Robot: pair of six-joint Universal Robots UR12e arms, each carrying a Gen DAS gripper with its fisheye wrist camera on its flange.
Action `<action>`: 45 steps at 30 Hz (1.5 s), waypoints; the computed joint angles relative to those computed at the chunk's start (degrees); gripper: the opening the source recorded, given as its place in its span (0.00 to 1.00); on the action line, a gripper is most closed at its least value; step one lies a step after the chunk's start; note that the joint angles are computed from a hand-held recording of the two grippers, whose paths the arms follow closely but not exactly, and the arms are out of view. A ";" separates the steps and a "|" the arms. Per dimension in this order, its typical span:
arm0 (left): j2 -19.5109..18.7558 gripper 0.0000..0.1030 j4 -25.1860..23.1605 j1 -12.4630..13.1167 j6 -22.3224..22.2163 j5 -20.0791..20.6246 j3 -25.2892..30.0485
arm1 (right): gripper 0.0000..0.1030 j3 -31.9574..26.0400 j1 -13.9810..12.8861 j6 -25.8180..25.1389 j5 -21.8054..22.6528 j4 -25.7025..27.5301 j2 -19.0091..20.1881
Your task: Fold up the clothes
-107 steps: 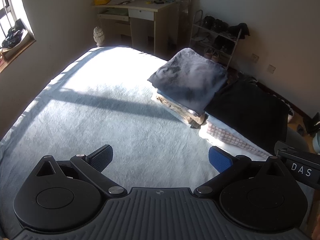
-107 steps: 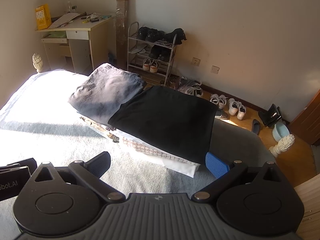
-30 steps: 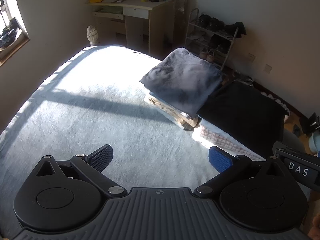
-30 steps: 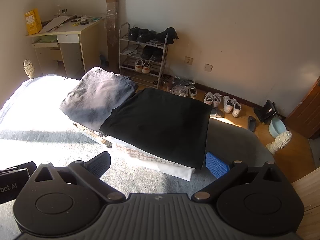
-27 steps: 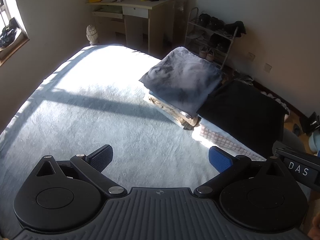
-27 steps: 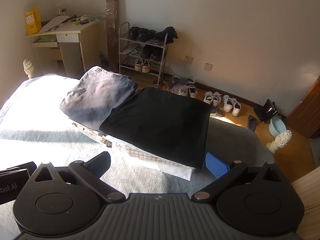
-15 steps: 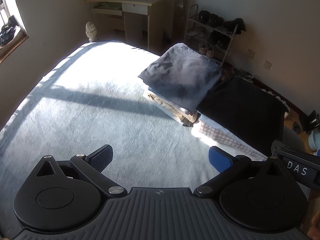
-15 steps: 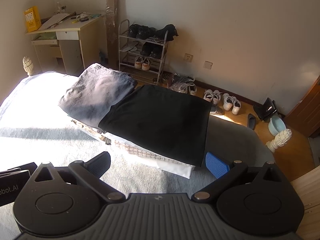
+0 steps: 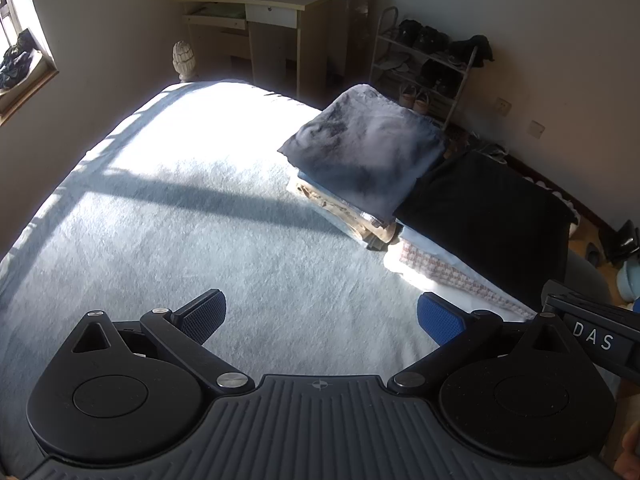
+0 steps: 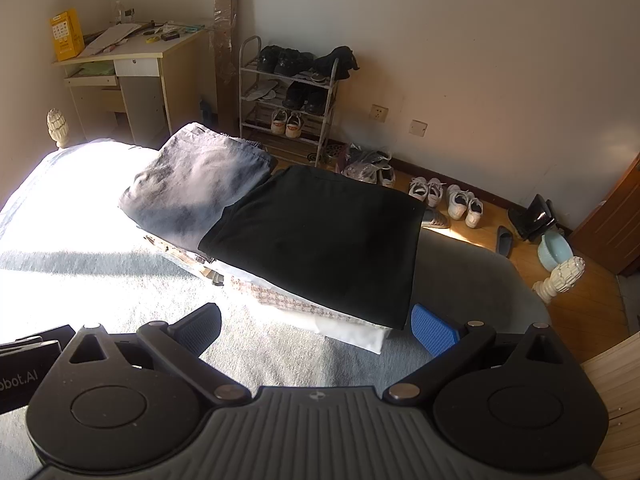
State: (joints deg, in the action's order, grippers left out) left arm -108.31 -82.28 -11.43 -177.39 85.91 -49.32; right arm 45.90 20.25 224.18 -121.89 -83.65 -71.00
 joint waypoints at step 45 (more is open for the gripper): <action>-0.73 1.00 -1.28 -0.08 0.33 0.11 1.13 | 1.00 -0.44 -0.31 0.07 0.47 0.30 0.38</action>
